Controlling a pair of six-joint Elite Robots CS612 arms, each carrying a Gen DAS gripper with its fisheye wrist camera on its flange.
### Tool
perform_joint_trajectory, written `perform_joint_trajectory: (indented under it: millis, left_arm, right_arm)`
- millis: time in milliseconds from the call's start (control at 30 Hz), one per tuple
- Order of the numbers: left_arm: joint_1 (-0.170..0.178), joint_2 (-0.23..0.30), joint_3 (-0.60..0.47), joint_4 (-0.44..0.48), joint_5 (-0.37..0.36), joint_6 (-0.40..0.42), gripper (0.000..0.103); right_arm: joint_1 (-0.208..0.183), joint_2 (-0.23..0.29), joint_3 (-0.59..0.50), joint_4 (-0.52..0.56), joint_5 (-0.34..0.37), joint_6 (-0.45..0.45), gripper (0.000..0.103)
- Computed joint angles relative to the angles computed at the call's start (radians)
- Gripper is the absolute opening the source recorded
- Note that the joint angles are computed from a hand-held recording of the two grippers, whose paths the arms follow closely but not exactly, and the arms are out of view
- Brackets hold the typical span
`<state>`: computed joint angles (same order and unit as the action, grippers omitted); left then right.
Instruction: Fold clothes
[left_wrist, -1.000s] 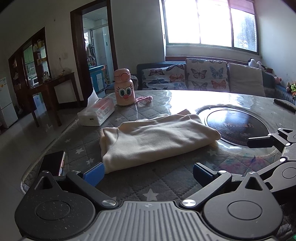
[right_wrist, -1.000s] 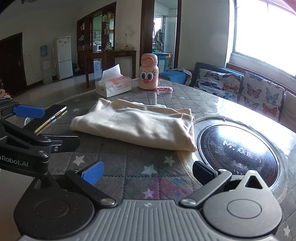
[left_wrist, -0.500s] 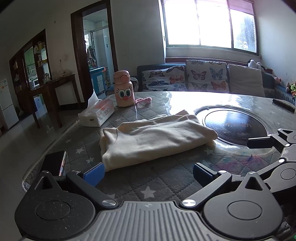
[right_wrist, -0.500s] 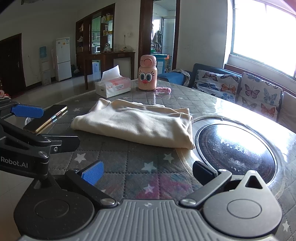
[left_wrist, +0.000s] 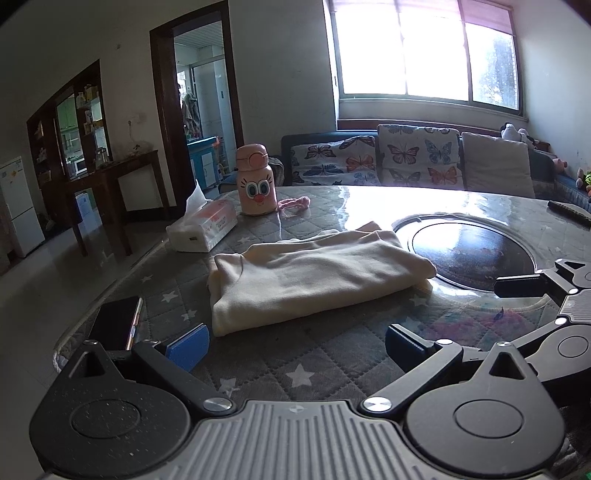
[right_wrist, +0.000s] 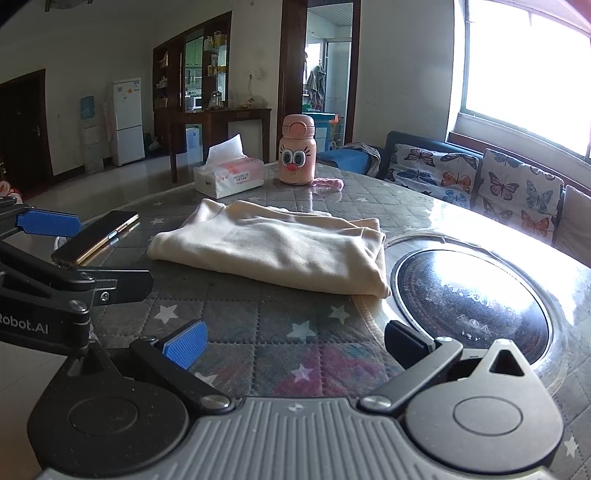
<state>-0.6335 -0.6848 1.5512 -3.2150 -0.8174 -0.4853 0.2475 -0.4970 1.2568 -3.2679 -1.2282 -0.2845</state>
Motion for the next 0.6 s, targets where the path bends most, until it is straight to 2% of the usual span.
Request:
perform_joint_trajectory:
  millis: [600]
  left_arm:
    - [-0.008,-0.002,0.008,0.020,0.017,-0.040,0.103]
  right_arm:
    - [-0.004,-0.005,0.014,0.005,0.013,-0.003,0.103]
